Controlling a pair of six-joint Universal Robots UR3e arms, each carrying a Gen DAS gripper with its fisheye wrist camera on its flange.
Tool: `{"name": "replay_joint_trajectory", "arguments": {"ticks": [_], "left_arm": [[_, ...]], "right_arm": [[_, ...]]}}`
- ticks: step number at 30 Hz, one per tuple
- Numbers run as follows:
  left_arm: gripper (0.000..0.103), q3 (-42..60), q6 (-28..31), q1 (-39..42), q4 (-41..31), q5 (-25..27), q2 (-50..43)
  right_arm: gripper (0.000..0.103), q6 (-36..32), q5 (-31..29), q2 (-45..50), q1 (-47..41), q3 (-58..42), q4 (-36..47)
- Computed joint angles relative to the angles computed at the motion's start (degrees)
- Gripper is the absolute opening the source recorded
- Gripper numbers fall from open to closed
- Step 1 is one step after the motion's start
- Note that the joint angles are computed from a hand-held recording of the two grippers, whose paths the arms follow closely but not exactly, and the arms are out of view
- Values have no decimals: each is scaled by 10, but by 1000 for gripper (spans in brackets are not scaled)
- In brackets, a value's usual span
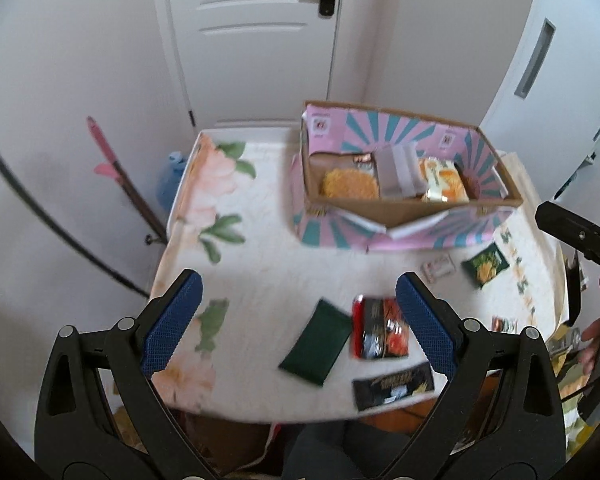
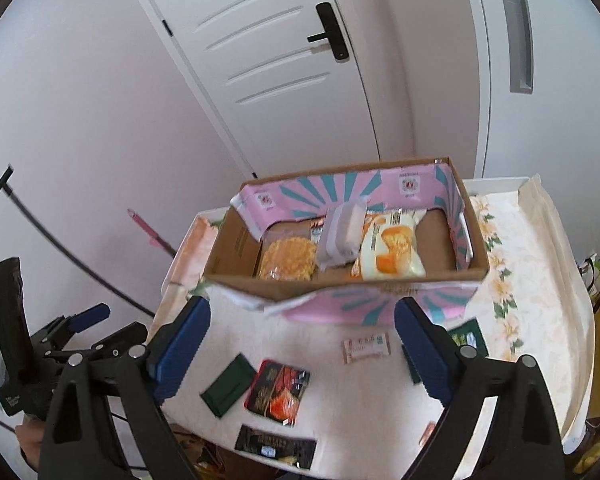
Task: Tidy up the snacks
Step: 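Move the left tool down onto the dark green bar and grasp it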
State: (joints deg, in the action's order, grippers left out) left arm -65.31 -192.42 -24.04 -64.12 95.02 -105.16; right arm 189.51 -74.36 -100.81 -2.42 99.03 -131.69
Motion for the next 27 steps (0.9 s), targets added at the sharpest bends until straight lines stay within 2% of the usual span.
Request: {"name": "replay_joint_trajectory", "arguments": {"ticks": [4, 9, 11, 13, 19, 27], "left_arm": [[100, -69, 9, -8, 5, 8, 51], [100, -131, 38, -3, 13, -21, 85], [100, -151, 56, 0, 20, -32, 87], [100, -167, 75, 3, 24, -41, 87], [100, -193, 150, 18, 37, -63, 50], [100, -172, 243, 38, 52, -98, -30]], "right_arm": [[92, -9, -16, -35, 19, 46, -13], [92, 1, -50, -66, 54, 82, -10], [92, 10, -85, -67, 80, 84, 3], [92, 29, -116, -68, 103, 90, 7], [92, 104, -157, -58, 146, 108, 19], [92, 217, -234, 35, 225, 56, 39]]}}
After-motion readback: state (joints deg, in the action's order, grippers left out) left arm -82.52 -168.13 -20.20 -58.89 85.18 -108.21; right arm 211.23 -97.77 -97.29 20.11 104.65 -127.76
